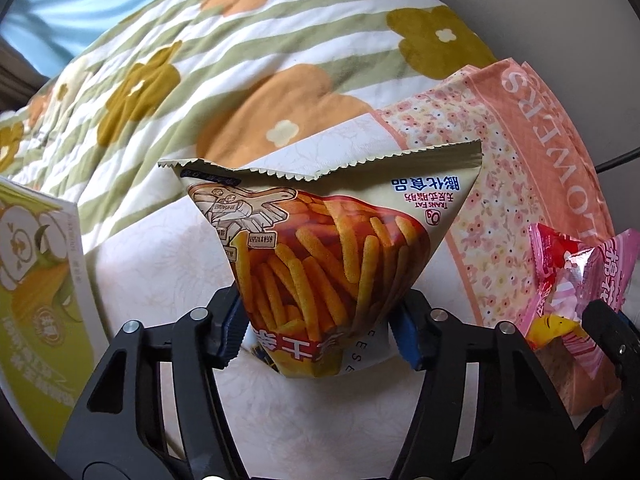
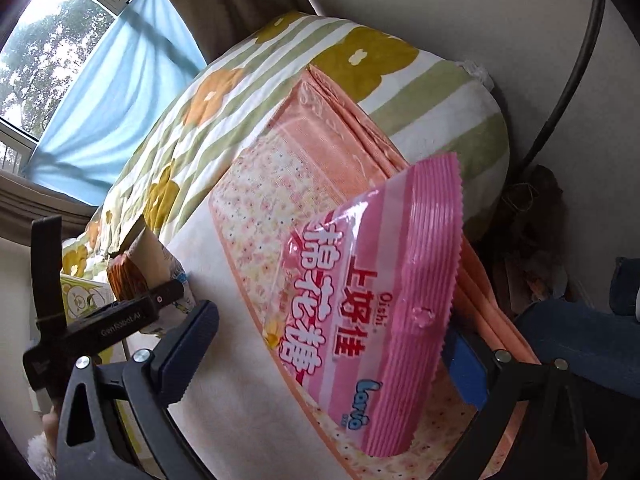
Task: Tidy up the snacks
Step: 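Grasp the orange fries pouch with the left tool while the right tool grasps the pink Oishi bag, then carry the fries pouch and pink Oishi bag over the box and open both tools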
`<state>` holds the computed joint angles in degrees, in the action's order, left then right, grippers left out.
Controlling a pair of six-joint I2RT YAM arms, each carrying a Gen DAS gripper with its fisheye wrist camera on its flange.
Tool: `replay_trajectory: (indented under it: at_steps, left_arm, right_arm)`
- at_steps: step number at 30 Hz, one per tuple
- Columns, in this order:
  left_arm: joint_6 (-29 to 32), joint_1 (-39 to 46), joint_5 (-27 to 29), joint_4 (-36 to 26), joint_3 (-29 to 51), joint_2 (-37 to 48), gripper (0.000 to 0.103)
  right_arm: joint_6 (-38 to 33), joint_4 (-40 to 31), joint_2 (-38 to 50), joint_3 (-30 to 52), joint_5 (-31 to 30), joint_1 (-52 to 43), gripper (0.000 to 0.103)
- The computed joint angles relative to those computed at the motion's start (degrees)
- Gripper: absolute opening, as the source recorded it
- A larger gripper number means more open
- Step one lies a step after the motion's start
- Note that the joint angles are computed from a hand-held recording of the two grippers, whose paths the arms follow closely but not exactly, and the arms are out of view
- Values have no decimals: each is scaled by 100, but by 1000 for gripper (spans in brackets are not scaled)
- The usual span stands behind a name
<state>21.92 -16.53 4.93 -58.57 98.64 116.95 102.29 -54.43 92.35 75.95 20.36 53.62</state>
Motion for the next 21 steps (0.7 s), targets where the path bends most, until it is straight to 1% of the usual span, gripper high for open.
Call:
replay_trajectory:
  at_steps: [3,6,7,9,11,12,14,16,19,21]
  left_arm:
    - [22,55,76,-54,-15,-65,50]
    - [28,119,127,-77,-79,-212,50]
    - [35,147,136,-95,-94,-268,50]
    - [42,215,179,-176,-71,-349,50]
    - [60,285,227,-244,-39,-436,50]
    - [81,320,247,-275,-19,-481,50]
    - [140,401,300,-314,12,-580,50]
    - [173,454,354,-361,38,-677,50]
    - [224,553,471,-480,146,-807,50]
    - [271,631,561,-582,239,-907,50]
  right_arm:
    - [-38,36,21,-32,-47,-78,103]
    - [-206,62,58,-39,-135,-174,103]
    - [-248,43,77,-14,-147,-186,101]
    - [-365,-11,123,43,-186,-219,95]
    - [-418,-76,148,73,-221,-249,84]
    - [-412,-95,141,66,-227,-259,82]
    - [-398,-151,143,75,-230,-255,72]
    - [-415,-195,159,105,-226,-236,69]
    - [-502,-190,179,146,-239,-185,60]
    - [-521,-251,191,253,-183,-121,58]
